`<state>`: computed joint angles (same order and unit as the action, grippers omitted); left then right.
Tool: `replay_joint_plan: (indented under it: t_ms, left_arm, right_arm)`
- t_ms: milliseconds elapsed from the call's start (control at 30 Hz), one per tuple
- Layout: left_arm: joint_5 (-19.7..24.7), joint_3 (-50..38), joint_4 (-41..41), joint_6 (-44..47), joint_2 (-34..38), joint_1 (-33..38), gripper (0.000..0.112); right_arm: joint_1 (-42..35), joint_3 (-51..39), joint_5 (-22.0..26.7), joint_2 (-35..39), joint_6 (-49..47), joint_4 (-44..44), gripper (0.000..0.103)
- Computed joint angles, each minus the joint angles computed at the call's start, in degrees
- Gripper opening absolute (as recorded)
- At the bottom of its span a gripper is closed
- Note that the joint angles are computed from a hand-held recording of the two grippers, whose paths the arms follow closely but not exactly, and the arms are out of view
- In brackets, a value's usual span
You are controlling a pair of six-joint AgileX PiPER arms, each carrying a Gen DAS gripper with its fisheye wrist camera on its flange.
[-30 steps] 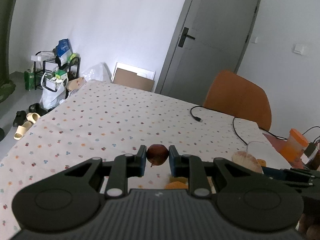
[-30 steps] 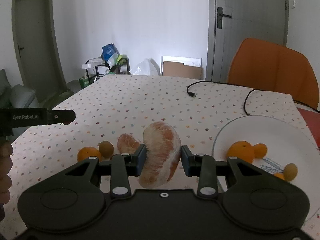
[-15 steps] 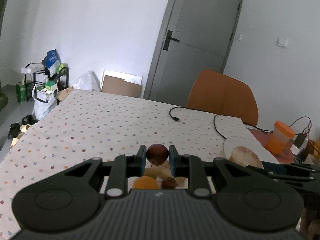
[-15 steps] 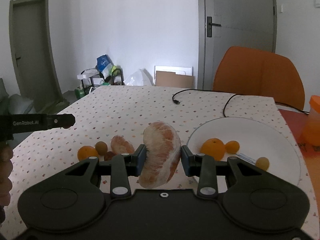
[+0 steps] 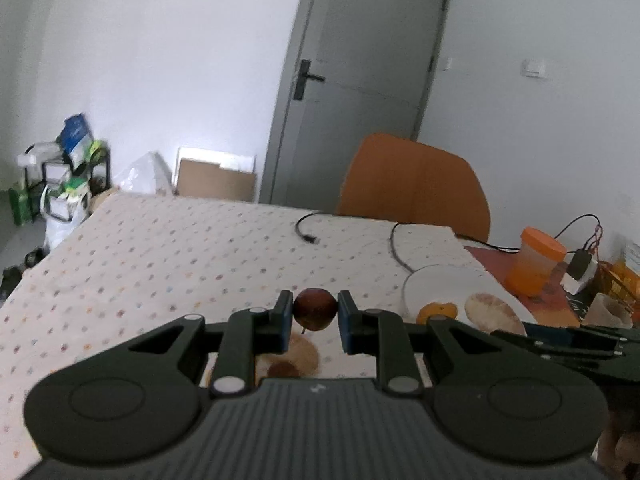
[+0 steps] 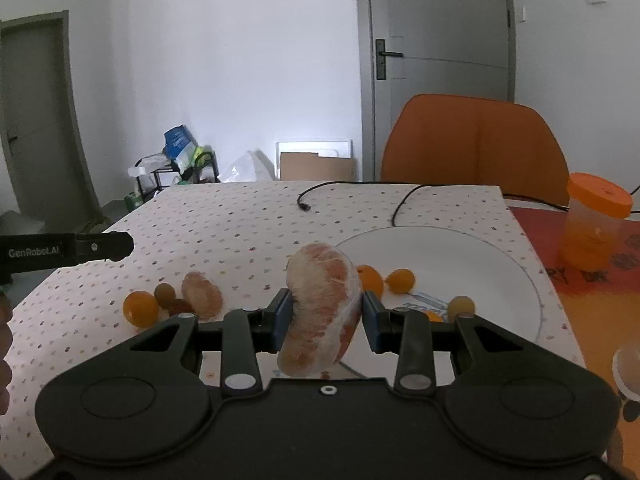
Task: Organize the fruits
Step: 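Carry the pomelo segment in the right tool while the left carries the red fruit to the plate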
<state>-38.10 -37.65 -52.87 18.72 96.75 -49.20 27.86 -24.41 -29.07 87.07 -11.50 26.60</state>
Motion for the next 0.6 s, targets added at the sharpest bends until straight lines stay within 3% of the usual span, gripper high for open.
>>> replay_joint_plan:
  t_ms: [600]
  left_arm:
    - [4.9,-13.1,3.7,0.6,9.9,-2.7,0.022]
  right_arm:
    - [-12.2,5.5,-3.0,-1.5,6.0,-8.0,0.036]
